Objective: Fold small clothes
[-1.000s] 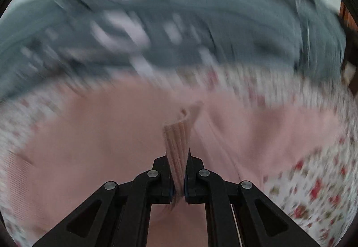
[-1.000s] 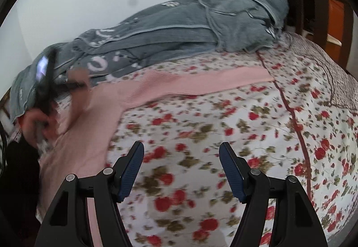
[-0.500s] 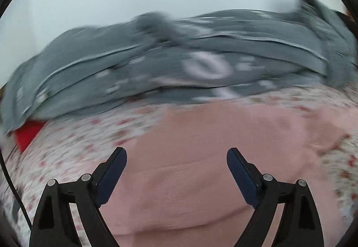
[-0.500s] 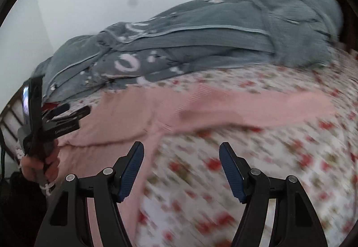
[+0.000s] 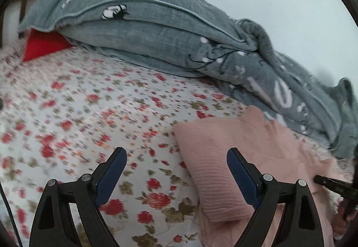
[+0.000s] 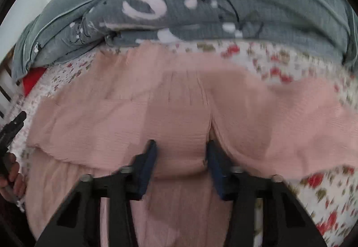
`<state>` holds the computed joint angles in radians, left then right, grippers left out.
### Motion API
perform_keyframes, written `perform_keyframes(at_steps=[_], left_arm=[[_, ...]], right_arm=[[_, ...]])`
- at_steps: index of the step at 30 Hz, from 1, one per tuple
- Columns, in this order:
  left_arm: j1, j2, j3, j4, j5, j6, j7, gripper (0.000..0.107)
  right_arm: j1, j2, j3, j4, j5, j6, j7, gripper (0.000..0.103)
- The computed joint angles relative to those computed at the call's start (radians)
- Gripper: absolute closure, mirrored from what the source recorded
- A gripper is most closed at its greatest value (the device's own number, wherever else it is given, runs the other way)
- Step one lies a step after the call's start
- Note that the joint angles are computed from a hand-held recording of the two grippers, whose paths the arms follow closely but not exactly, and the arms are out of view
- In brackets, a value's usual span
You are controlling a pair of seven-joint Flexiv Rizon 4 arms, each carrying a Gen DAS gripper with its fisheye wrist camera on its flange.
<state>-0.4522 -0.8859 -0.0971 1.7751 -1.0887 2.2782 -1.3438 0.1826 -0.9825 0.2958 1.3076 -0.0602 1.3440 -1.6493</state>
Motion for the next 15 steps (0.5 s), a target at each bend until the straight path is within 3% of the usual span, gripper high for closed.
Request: perform_keyframes(at_steps=[3,5,6,9,14,15], left_arm=[[0.057,-0.002,-0.022,0.016,0.139,-0.021,-0.101,0.016],[0.066,-0.001,-0.012,0.024,0.179,-0.032,-0.144,0.016],[0.072,0.001,-0.008,0.031,0.203,-0.038,-0.166,0.016],[0.081,0.003,0.006,0.047,0.267,-0.042,-0.227,0.016],[0.014,0.003,0.073,0.023,0.187,-0.105,-0.189,0.016],[-0.02,0.005,0.101,0.006,0.121,-0.142,-0.142,0.017]], right_arm=[[-0.027,-0.003,0.042,0.036,0.011,0.136,-0.048,0.094],[-0.097,-0.025,0.136,0.034,0.03,0.226,-0.066,0.095],[-0.111,-0.029,0.162,0.014,0.105,0.244,-0.114,0.095],[-0.082,-0.027,0.071,0.032,0.041,0.323,0.032,0.095],[-0.097,-0.06,0.065,-0.035,-0.009,0.176,0.13,0.095],[-0.101,-0.061,0.069,-0.036,-0.011,0.177,0.133,0.095]])
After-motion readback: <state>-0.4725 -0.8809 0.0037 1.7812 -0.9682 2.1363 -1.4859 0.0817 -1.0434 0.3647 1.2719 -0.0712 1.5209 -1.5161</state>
